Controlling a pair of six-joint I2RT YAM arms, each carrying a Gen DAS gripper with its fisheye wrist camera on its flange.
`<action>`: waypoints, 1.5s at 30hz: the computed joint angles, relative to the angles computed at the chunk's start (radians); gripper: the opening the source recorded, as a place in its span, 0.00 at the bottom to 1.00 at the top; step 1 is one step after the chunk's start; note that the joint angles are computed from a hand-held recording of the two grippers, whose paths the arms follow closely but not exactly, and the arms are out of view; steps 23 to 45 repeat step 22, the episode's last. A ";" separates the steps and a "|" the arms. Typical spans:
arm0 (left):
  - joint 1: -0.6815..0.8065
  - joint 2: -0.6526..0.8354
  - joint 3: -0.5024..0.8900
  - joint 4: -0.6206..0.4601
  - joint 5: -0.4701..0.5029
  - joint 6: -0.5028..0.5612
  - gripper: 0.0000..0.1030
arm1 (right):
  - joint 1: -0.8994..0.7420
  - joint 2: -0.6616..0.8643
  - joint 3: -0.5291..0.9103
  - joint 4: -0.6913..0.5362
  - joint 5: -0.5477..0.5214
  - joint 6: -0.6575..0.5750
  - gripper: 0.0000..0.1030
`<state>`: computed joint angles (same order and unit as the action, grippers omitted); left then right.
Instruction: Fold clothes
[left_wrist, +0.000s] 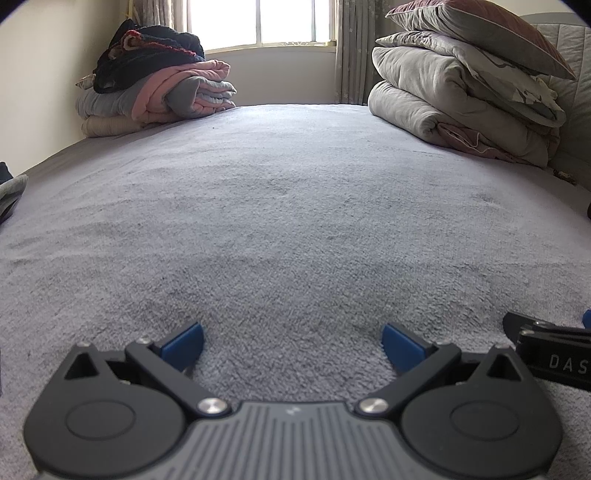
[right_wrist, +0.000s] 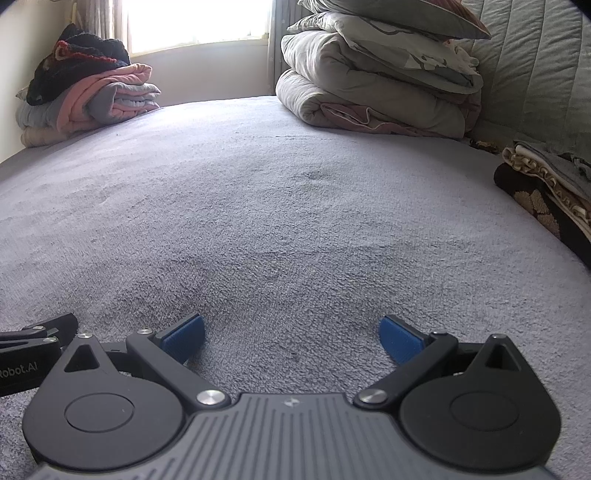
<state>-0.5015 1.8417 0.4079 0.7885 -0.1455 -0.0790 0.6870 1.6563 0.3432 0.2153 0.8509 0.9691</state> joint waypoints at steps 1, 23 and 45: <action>0.000 0.001 0.000 0.001 0.000 0.000 1.00 | 0.000 0.001 0.000 0.000 0.000 0.000 1.00; 0.003 0.000 -0.001 0.003 0.003 0.002 1.00 | -0.005 0.000 -0.004 0.008 -0.002 -0.006 1.00; 0.003 0.000 -0.001 0.003 0.003 0.002 1.00 | -0.005 0.000 -0.004 0.008 -0.002 -0.006 1.00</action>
